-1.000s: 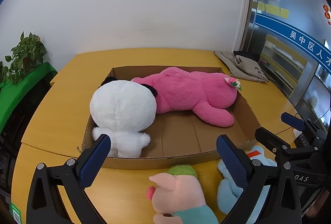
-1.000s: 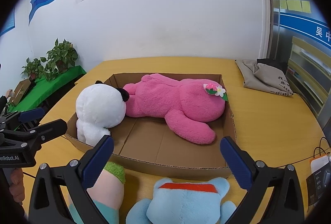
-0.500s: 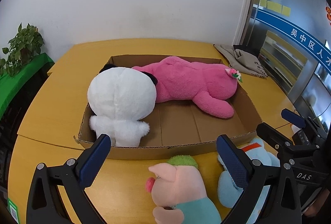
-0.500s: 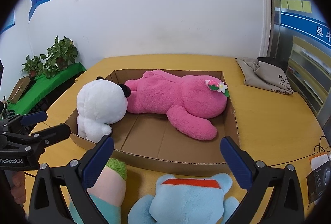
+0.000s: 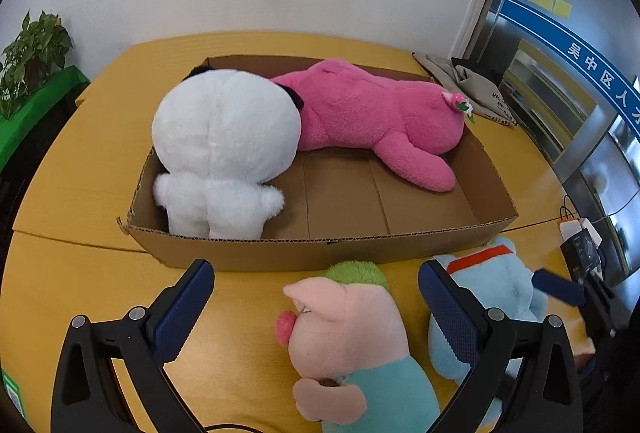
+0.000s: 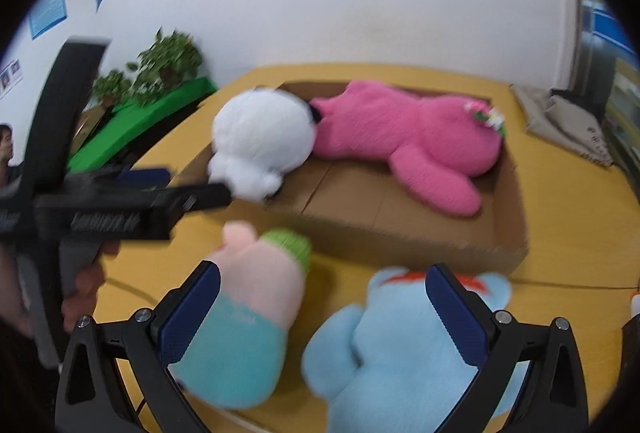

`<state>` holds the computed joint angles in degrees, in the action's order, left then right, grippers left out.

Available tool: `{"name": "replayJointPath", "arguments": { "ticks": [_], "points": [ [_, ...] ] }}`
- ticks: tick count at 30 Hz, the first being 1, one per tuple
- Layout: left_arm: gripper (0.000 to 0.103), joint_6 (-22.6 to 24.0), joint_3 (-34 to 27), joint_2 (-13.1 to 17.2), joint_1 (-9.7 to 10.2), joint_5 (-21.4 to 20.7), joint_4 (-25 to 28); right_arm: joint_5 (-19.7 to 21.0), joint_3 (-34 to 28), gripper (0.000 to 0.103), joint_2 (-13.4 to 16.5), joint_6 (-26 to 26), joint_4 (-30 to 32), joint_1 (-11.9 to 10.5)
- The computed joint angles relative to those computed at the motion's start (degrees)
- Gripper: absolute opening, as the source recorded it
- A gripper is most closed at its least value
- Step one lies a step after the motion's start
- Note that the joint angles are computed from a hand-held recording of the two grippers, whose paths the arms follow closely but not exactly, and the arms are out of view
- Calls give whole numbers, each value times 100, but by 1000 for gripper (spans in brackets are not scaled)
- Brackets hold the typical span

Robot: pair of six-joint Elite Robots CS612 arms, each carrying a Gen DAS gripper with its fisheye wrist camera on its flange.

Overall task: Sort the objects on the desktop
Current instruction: 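Bring both tools down onto the pink pig plush with teal body, then close both grippers on the pink pig and lift it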

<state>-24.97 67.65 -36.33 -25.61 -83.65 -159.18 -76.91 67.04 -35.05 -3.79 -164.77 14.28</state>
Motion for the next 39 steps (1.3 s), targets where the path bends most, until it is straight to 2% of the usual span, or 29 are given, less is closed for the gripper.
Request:
{"name": "replayJointPath", "arguments": {
  "ticks": [2, 12, 15, 19, 20, 23, 27, 31, 35, 39],
  "points": [
    [103, -27, -29, 38, 32, -227, 117, 61, 64, 103, -7, -104, 204, 38],
    [103, -7, -208, 229, 70, -629, 643, 464, -208, 102, 227, -254, 1118, 204],
    [103, -48, -222, 276, 94, -705, 725, 848, -389, 100, 361, -146, 1401, 182],
    [102, -84, -187, 315, 155, -968, 624, 1181, -451, 92, 429, -170, 1519, 170],
    [98, -56, -184, 321, 169, -1060, 592, 1205, -466, 92, 445, -173, 1527, 171],
    [72, 52, -176, 343, 206, -1380, 464, 1258, -448, 85, 459, -181, 1438, 172],
    [62, 291, -119, 289, 151, -1265, 437, 1410, -411, 74, 443, -213, 1362, 147],
    [52, 264, -26, 203, 125, -1244, 369, 1559, -306, 68, 401, -153, 1172, 114],
    [51, 287, 65, 82, 76, -1102, 219, 1743, -170, 67, 316, -92, 890, 68],
    [50, 416, 155, -97, 22, -972, -255, 1942, -32, 67, 219, -148, 370, -1]
  ]
}}
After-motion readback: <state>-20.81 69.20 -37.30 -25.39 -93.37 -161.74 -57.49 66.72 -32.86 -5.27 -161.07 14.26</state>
